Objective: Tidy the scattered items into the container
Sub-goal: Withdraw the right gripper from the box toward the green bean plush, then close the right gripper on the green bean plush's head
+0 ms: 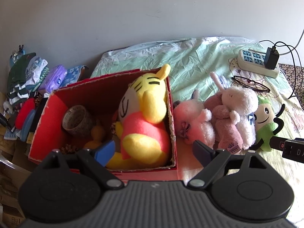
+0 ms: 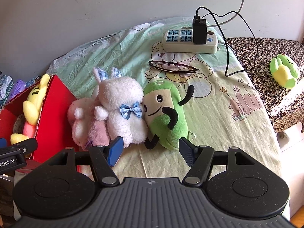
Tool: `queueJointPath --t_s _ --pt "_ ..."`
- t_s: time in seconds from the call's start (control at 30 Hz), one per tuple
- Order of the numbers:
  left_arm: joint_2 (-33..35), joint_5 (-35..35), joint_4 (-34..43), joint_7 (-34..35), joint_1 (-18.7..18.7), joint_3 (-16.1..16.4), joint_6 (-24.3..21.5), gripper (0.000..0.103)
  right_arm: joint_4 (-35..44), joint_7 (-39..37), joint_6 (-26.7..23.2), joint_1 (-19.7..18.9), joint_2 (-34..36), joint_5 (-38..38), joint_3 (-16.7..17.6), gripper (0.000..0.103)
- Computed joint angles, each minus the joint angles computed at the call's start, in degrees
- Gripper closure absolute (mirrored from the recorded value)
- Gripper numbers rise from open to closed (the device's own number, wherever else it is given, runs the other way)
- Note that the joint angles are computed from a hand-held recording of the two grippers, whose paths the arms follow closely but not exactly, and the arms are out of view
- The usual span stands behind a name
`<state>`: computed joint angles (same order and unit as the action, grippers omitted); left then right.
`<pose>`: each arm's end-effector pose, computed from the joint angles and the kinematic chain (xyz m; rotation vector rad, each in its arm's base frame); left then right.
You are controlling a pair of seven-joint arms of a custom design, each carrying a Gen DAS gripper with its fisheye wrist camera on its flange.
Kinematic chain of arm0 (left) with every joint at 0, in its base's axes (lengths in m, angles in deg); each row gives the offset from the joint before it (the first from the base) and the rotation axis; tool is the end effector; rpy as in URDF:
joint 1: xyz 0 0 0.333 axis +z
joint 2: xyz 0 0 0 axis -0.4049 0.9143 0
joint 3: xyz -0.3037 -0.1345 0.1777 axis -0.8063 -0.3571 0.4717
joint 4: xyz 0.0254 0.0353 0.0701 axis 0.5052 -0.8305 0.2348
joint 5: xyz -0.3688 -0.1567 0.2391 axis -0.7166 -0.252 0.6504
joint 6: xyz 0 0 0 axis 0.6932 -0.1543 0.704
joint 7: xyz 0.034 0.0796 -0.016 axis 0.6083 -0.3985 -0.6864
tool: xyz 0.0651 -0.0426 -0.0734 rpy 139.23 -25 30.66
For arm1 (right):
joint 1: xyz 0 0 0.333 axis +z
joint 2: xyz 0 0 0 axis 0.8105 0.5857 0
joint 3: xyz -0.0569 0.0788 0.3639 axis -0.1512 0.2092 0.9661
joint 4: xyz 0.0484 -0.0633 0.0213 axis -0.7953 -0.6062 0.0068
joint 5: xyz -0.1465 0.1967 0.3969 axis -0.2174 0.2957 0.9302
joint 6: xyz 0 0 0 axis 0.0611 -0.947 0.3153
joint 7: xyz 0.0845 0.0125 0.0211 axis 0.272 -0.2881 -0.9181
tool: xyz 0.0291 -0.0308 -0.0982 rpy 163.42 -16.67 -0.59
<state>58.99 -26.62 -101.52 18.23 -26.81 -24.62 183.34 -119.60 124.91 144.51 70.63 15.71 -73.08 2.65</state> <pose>0.6372 -0.1426 0.5782 -1.7080 1.8865 -0.4549 0.6287 0.2415 0.5588 -1.6015 2.0195 -0.4305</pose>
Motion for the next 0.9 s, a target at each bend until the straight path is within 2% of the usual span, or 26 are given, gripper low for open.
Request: queueJointPath --t_s 0.23,0.47,0.7,0.83,0.9 --pt "0.5 1.3 0.8 -0.9 -0.7 -0.4 -1.3 0.015 -0.8 0.5 0.7 -0.4 -0.5 -0.2 -0.3 0.036" --pt "1.0 -0.2 1.2 0.3 -1.9 -0.8 -1.2 0.015 -2.8 -0.2 2.0 -1.5 -1.7 0.9 -0.9 0.036" --pt "0.8 -9.0 -1.1 8.8 -4.0 -1.4 4.2 0.015 -6.9 -2.7 5.3 -3.3 -3.8 5.8 -2.1 0.037" --pt "1.6 -19.8 -2.5 18.2 -5.5 -1.8 7.3 0.015 -8.6 -6.5 7.4 -4.1 -4.1 11.3 -3.0 0.041" --pt "2.4 -27.6 -2.6 24.3 -6.2 -1.9 8.0 0.015 -8.5 -11.3 8.2 -4.0 -3.4 17.4 -3.6 0.043"
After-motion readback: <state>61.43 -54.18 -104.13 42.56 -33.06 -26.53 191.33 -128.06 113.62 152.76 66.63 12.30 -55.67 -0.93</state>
